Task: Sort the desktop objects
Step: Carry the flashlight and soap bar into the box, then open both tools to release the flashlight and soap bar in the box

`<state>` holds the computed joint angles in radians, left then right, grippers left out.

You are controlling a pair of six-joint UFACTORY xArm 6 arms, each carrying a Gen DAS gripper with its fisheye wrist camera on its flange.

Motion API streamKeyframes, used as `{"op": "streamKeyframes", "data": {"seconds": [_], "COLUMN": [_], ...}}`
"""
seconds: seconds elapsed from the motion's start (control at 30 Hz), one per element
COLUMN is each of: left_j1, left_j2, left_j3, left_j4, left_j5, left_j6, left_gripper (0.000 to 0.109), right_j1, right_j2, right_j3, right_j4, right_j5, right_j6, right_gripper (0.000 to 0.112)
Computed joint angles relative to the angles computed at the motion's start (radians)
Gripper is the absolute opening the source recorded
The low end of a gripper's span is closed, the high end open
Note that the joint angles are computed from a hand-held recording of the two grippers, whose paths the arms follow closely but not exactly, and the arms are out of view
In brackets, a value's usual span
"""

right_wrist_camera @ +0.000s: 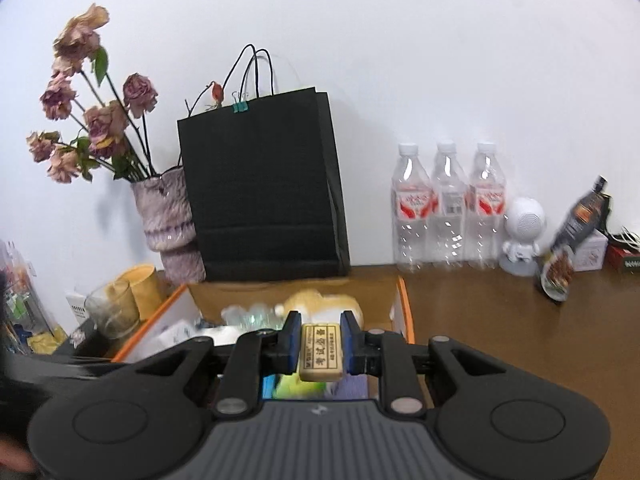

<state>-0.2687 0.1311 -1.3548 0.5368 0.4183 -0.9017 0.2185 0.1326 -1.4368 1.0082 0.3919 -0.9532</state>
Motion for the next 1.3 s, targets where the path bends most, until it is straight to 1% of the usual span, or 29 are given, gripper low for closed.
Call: {"op": "streamKeyframes", "data": {"seconds": [0.13,0.2,0.23,0.27,0.3,0.33,0.37,0.4,0.43,0.5,0.53,0.6,0.67,0.73,0.77,0.87,1.0,1.07,1.2,1.3], "left_j1": [0.014,0.020,0.023,0.029,0.034,0.039,0.044,0.049,0.054,0.064,0.067,0.069,0.064,0.055,0.052,0.041,0.021,0.011,-0.003,-0.022], "left_j2": [0.135,0.152,0.155,0.142,0.126,0.112,0.098,0.089,0.083,0.070,0.065,0.065,0.069,0.068,0.065,0.040,0.016,0.007,-0.043,-0.086], "left_j3": [-0.175,-0.203,-0.208,-0.184,-0.166,-0.153,-0.141,-0.140,-0.146,-0.159,-0.168,-0.195,-0.223,-0.243,-0.244,-0.227,-0.218,-0.216,-0.180,-0.151], "left_j4": [-0.161,-0.243,-0.268,-0.258,-0.230,-0.200,-0.169,-0.153,-0.146,-0.132,-0.126,-0.119,-0.126,-0.122,-0.116,-0.096,-0.106,-0.102,-0.091,-0.061], "left_j5": [0.131,0.155,0.155,0.117,0.089,0.070,0.051,0.051,0.062,0.093,0.118,0.174,0.246,0.319,0.341,0.376,0.425,0.448,0.464,0.481], "left_j6": [0.110,0.171,0.189,0.178,0.160,0.142,0.124,0.112,0.104,0.090,0.087,0.090,0.114,0.120,0.117,0.108,0.164,0.169,0.131,0.104], "left_gripper": [0.056,0.056,0.057,0.063,0.073,0.075,0.075,0.075,0.076,0.079,0.080,0.085,0.088,0.092,0.098,0.103,0.103,0.103,0.103,0.103], "right_j1": [-0.020,-0.028,-0.029,-0.029,-0.028,-0.027,-0.026,-0.026,-0.027,-0.029,-0.029,-0.029,-0.028,-0.026,-0.024,-0.022,-0.016,-0.011,-0.003,0.000], "right_j2": [0.168,0.255,0.302,0.337,0.364,0.391,0.419,0.448,0.455,0.448,0.447,0.447,0.445,0.432,0.424,0.397,0.340,0.297,0.230,0.175], "right_j3": [-0.217,-0.331,-0.391,-0.435,-0.470,-0.505,-0.545,-0.585,-0.594,-0.587,-0.592,-0.609,-0.629,-0.629,-0.624,-0.602,-0.541,-0.491,-0.420,-0.365], "right_j4": [-0.226,-0.308,-0.357,-0.403,-0.454,-0.507,-0.559,-0.602,-0.604,-0.588,-0.598,-0.631,-0.672,-0.695,-0.706,-0.728,-0.739,-0.730,-0.732,-0.738], "right_j5": [0.121,0.176,0.195,0.210,0.224,0.240,0.260,0.282,0.289,0.297,0.314,0.360,0.414,0.449,0.464,0.489,0.505,0.506,0.517,0.515], "right_j6": [0.236,0.336,0.389,0.430,0.480,0.533,0.585,0.629,0.637,0.620,0.627,0.648,0.674,0.682,0.687,0.697,0.707,0.693,0.683,0.689], "right_gripper": [0.019,0.019,0.019,0.020,0.020,0.023,0.040,0.049,0.060,0.060,0.062,0.069,0.082,0.085,0.087,0.088,0.088,0.088,0.088,0.088]}}
